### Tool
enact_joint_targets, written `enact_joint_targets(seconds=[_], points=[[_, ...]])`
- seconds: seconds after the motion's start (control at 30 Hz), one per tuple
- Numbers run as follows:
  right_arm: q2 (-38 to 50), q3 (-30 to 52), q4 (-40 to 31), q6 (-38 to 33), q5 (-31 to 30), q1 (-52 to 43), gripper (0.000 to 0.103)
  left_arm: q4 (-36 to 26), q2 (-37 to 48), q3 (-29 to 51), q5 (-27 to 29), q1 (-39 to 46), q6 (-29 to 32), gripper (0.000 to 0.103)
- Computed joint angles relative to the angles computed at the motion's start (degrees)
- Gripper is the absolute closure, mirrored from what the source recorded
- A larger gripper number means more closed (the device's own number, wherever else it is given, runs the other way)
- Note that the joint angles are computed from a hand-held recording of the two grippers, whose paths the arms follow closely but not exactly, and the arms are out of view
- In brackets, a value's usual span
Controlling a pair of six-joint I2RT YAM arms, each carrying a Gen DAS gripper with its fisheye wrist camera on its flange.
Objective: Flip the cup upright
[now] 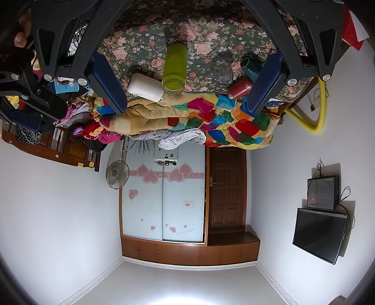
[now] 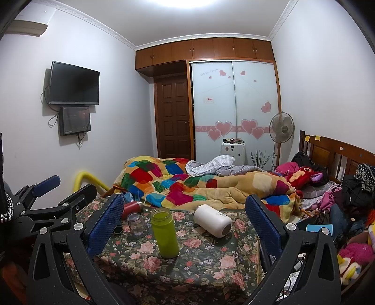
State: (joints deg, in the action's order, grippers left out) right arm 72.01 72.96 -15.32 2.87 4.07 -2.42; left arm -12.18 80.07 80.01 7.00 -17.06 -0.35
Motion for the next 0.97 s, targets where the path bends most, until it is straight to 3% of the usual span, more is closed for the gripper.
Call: enact_joint_targets(seconds=[0.63,0.97], points=[[0.1,0.2,-0.2,0.0,0.1,0.1,0.000,1.3,-0.5,-1.2,0.5,0.0,0.0,0.000],[0.6,0.3,-0.4,-0.2,0.8,0.7,0.000,1.2,1.2,-0.4,3.4,2.1,-0.6,0.000]])
